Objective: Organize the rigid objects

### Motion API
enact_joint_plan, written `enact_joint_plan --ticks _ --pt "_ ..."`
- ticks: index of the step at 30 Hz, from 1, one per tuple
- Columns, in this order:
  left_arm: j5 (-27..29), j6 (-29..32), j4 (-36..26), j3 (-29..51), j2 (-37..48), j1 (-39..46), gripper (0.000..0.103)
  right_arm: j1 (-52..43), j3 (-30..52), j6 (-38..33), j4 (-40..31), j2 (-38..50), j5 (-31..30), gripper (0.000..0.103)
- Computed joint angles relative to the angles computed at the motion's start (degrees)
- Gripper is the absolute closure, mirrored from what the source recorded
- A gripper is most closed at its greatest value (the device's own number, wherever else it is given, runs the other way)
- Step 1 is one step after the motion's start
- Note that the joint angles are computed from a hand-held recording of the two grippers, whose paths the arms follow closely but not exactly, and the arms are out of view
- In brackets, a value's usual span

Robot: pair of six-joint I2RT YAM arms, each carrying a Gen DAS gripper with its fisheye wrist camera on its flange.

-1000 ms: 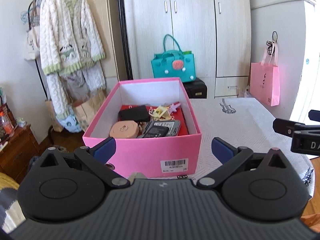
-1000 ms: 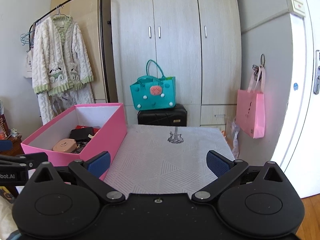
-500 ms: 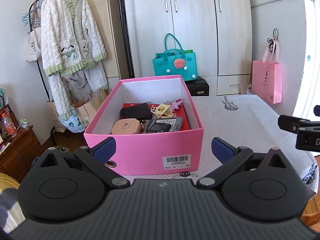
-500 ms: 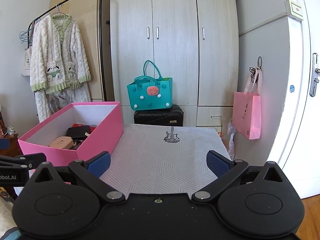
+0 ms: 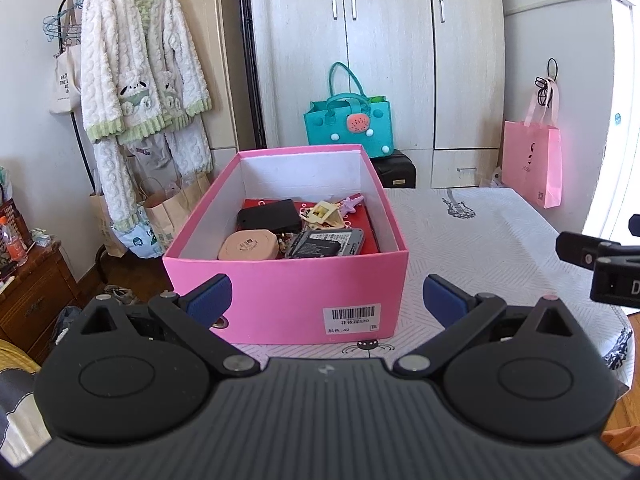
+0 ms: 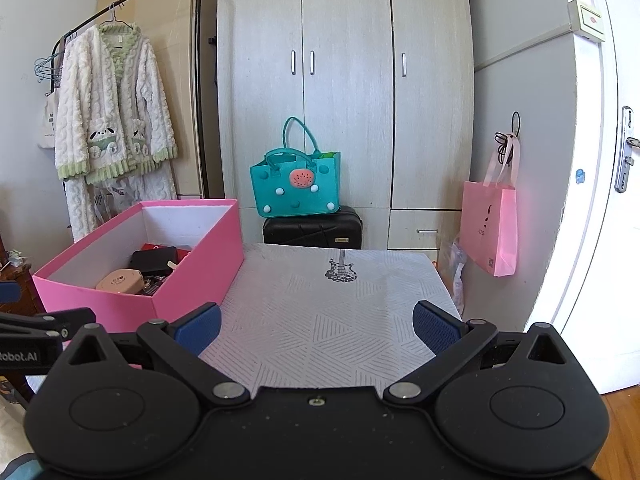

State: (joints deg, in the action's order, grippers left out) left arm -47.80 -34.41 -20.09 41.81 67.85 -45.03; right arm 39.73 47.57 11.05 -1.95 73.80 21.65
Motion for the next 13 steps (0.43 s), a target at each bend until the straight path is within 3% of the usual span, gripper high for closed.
enact_joint_plan --ticks 13 --pt "-0.42 0.08 0.55 -0.75 -0.51 0.49 0.0 0.36 -0.75 -0.31 0.29 -0.53 0.87 0.0"
